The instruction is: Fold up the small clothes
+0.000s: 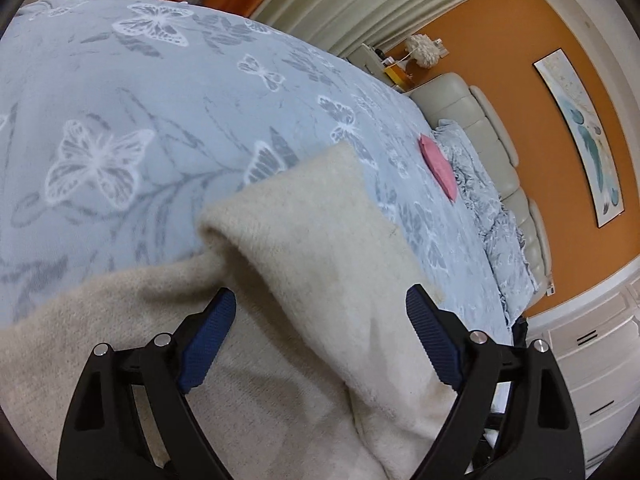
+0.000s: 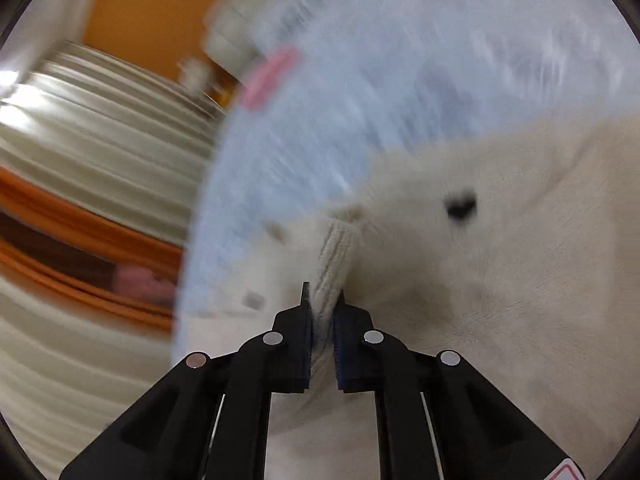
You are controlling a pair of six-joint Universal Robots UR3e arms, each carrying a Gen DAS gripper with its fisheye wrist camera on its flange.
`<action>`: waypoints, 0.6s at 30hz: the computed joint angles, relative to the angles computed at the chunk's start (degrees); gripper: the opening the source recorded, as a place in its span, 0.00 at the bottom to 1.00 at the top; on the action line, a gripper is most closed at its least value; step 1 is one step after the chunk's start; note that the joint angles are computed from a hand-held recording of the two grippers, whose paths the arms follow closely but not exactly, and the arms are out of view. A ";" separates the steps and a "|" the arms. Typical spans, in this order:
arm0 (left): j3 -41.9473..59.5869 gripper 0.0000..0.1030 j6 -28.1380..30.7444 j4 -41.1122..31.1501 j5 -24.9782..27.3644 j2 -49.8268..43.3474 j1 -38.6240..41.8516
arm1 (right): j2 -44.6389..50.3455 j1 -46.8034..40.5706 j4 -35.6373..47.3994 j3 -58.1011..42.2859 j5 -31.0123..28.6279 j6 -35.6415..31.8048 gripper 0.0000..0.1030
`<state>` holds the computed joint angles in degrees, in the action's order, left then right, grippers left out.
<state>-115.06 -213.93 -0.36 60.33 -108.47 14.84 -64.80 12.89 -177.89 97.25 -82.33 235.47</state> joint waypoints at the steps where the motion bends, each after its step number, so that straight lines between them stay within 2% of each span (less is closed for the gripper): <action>1: 0.35 0.82 0.25 -0.33 0.25 0.05 -0.08 | -5.04 1.86 -2.11 3.85 -4.32 -1.16 0.08; 3: 1.47 0.82 0.92 -1.05 0.23 -0.46 -0.03 | -13.97 5.97 -1.17 10.03 -13.73 -3.89 0.08; 5: 2.22 0.82 0.92 -2.28 -1.20 -1.26 0.30 | -20.91 9.23 5.25 15.97 -23.02 -5.11 0.08; 6: 2.42 0.82 1.00 -2.86 -1.83 -1.57 0.23 | -22.33 8.34 6.82 18.83 -22.32 -4.47 0.08; 7: 2.84 0.82 1.34 -3.67 -1.64 -1.87 -0.22 | -23.70 5.39 6.54 23.48 -17.90 -3.29 0.08; 9: 3.44 0.82 3.37 -3.78 1.10 -2.04 -1.99 | -23.62 1.53 0.76 32.37 -11.38 0.34 0.08; 11: 3.42 0.82 4.57 -3.60 2.45 -2.12 -2.85 | -22.72 2.39 -3.59 34.73 -12.41 0.78 0.08; 14: 2.72 0.81 4.16 -2.62 1.53 -2.14 -2.13 | -22.69 1.63 -2.07 31.81 -11.57 -2.11 0.10; 18: 2.88 0.78 3.99 -1.92 1.47 -2.65 -2.14 | -21.84 2.39 2.82 29.02 -12.28 -5.19 0.24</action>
